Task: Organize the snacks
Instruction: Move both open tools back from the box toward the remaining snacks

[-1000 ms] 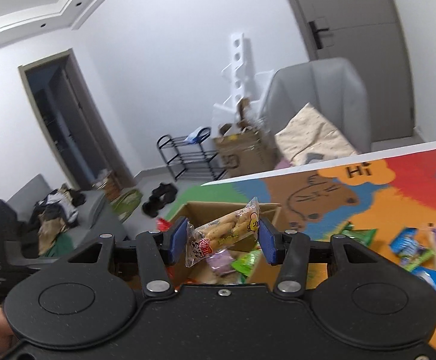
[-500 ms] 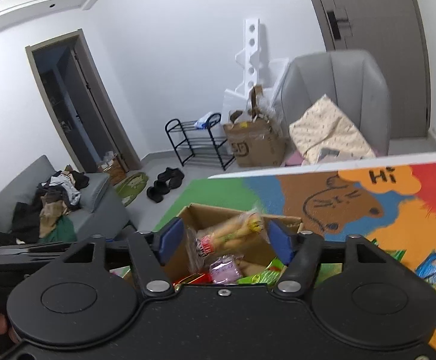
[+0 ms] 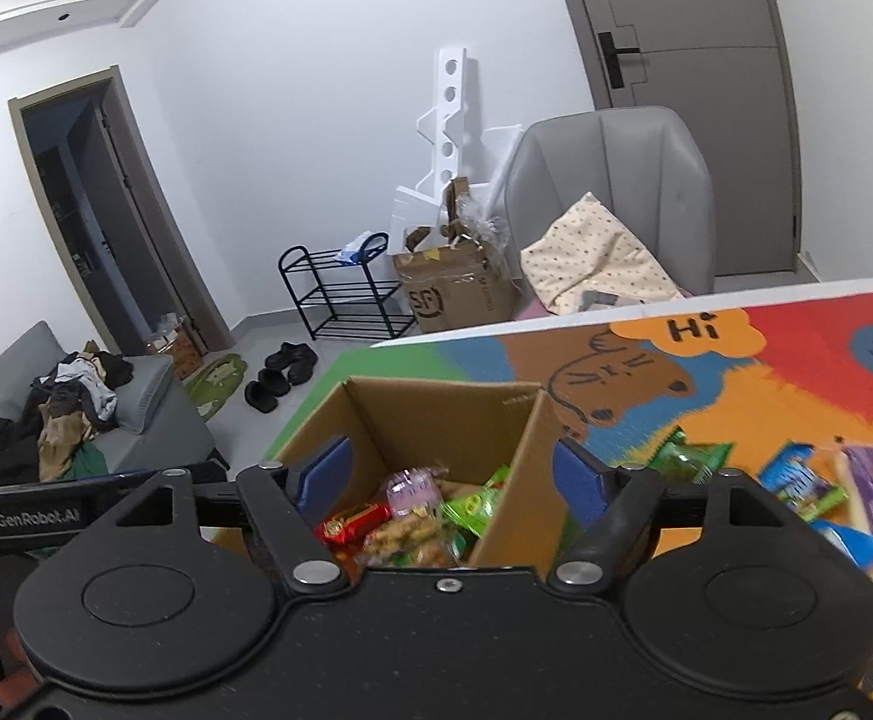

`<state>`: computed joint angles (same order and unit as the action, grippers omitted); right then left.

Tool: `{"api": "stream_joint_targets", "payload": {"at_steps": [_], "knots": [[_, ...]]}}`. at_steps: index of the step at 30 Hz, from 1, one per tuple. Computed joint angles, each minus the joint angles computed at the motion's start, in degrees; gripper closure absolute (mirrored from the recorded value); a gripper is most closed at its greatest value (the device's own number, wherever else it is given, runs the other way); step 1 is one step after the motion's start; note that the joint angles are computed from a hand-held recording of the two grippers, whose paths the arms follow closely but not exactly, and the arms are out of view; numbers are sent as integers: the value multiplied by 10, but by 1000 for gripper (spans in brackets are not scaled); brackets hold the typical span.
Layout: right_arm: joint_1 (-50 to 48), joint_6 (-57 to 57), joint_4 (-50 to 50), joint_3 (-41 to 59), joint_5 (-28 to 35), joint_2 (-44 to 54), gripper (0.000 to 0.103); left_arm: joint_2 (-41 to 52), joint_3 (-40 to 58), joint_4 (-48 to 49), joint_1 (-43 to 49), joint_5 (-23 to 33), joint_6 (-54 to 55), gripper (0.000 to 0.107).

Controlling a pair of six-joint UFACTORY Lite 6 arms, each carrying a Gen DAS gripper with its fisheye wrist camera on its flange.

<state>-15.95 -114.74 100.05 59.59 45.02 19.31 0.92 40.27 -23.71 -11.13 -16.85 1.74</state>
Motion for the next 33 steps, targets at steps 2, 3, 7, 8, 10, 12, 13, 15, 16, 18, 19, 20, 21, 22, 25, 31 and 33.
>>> {"api": "stream_joint_targets", "payload": {"at_steps": [2, 3, 7, 8, 10, 12, 13, 15, 16, 18, 19, 20, 21, 22, 25, 31, 33], "knots": [[-13, 4, -9, -7, 1, -7, 25, -8, -3, -19, -8, 7, 18, 13], [-31, 5, -19, -17, 7, -18, 24, -13, -6, -35, -14, 10, 31, 13], [-58, -3, -26, -35, 18, -36, 17, -34, -24, -82, -37, 10, 62, 10], [-70, -3, -32, -39, 25, -41, 16, -37, -24, -101, -44, 10, 79, 9], [-85, -5, -35, -46, 28, -47, 15, -42, -28, -139, -60, 4, 115, 8], [-101, -15, -37, -58, 28, -56, 13, -41, -22, -184, -75, 9, 160, 8], [-109, -23, -34, -65, 32, -59, 9, -39, -22, -201, -85, 5, 174, 8], [-131, -33, -29, -74, 45, -60, 3, -32, -18, -223, -102, -2, 197, 8], [-141, -38, -26, -81, 49, -62, 1, -26, -16, -232, -114, -9, 204, 7], [-162, -40, -27, -84, 55, -59, 0, -14, -13, -245, -136, -22, 212, 4], [-171, -40, -30, -83, 56, -56, 0, -13, -13, -239, -142, -24, 206, 4], [-180, -40, -34, -82, 57, -52, 0, -8, -10, -226, -148, -24, 194, 4], [-191, -45, -36, -83, 60, -50, 0, -6, -11, -195, -155, -29, 161, 4], [-211, -68, -30, -89, 62, -49, 0, -1, -11, -177, -162, -35, 142, 4], [-241, -85, -27, -94, 66, -43, 0, 27, 11, -184, -186, -42, 142, 4], [-294, -97, -49, -83, 79, -19, 0, 64, 40, -154, -223, -53, 108, 4], [-301, -99, -52, -81, 82, -16, 0, 71, 45, -131, -233, -55, 82, 4]]}}
